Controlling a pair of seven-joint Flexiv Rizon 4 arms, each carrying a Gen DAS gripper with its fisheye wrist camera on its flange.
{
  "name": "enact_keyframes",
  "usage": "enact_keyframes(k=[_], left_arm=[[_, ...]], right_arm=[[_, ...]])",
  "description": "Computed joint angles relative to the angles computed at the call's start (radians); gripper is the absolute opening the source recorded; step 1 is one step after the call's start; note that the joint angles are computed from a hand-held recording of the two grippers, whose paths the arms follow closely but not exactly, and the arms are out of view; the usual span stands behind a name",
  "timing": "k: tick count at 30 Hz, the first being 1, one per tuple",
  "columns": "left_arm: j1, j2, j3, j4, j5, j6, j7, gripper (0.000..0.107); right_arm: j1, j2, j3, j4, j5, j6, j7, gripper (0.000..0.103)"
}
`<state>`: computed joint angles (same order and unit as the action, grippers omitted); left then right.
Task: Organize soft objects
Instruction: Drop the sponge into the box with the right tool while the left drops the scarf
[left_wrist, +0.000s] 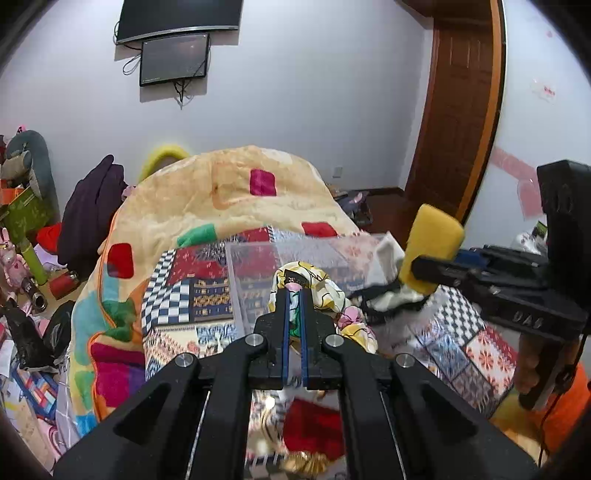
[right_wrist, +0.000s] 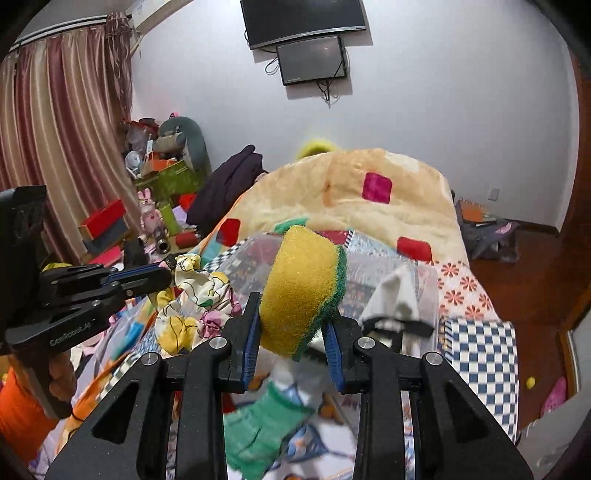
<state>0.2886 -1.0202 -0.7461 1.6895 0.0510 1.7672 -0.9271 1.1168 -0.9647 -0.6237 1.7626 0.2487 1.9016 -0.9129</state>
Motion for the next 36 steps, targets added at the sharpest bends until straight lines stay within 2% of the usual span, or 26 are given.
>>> enact_keyframes(k=[4, 8, 12, 16, 18, 20, 22, 25, 28, 30, 33, 36], left_arm=[[-0.063, -0.015, 0.055, -0.07, -0.03, 0.005, -0.02, 0.003], [-0.112, -0.043, 0.093, -0.145, -0.085, -0.064, -0.025, 0.003], [-0.176, -0.066, 0.154, -0.21, -0.142, -0.109, -0.015, 0.003], [-0.243, -0.072, 0.23, -0.251, -0.183, -0.141, 0.005, 0.004], [-0.272, -0.068, 0.267, -0.258, -0.201, -0.148, 0.007, 0.004], [-0.271, -0.065, 0.266, -0.248, -0.207, -0.155, 0.023, 0.006], [-0.263, -0.058, 0.257, -0.23, -0.212, -0.15, 0.035, 0.008], [-0.239, -0.043, 0.232, -0.197, -0.213, -0.141, 0.053, 0.012], [-0.206, -0.025, 0.201, -0.148, -0.199, -0.105, 0.066, 0.024], [-0.187, -0.016, 0.184, -0.121, -0.181, -0.078, 0.069, 0.036], [-0.146, 0.0, 0.15, -0.066, -0.136, -0.032, 0.066, 0.046], [-0.096, 0.011, 0.108, -0.014, -0.087, -0.012, 0.06, 0.055]], right_arm=[[-0.034, -0.019, 0.001, -0.05, -0.03, -0.05, 0.021, 0.028], [-0.098, -0.03, 0.043, -0.098, -0.092, -0.089, 0.058, 0.03], [-0.189, -0.036, 0.119, -0.156, -0.177, -0.145, 0.094, 0.03], [-0.209, -0.045, 0.124, -0.173, -0.255, -0.209, 0.131, 0.031], [-0.226, -0.037, 0.146, -0.172, -0.299, -0.23, 0.136, 0.038], [-0.244, -0.023, 0.17, -0.163, -0.333, -0.231, 0.143, 0.065], [-0.197, -0.028, 0.109, -0.132, -0.338, -0.21, 0.174, 0.071], [-0.127, -0.025, 0.024, -0.086, -0.345, -0.205, 0.193, 0.071], [-0.068, -0.017, -0.036, -0.035, -0.329, -0.173, 0.195, 0.072], [-0.035, -0.011, -0.066, -0.004, -0.306, -0.147, 0.183, 0.077], [0.03, -0.001, -0.114, 0.051, -0.254, -0.108, 0.152, 0.08], [0.062, 0.016, -0.119, 0.087, -0.204, -0.073, 0.109, 0.08]])
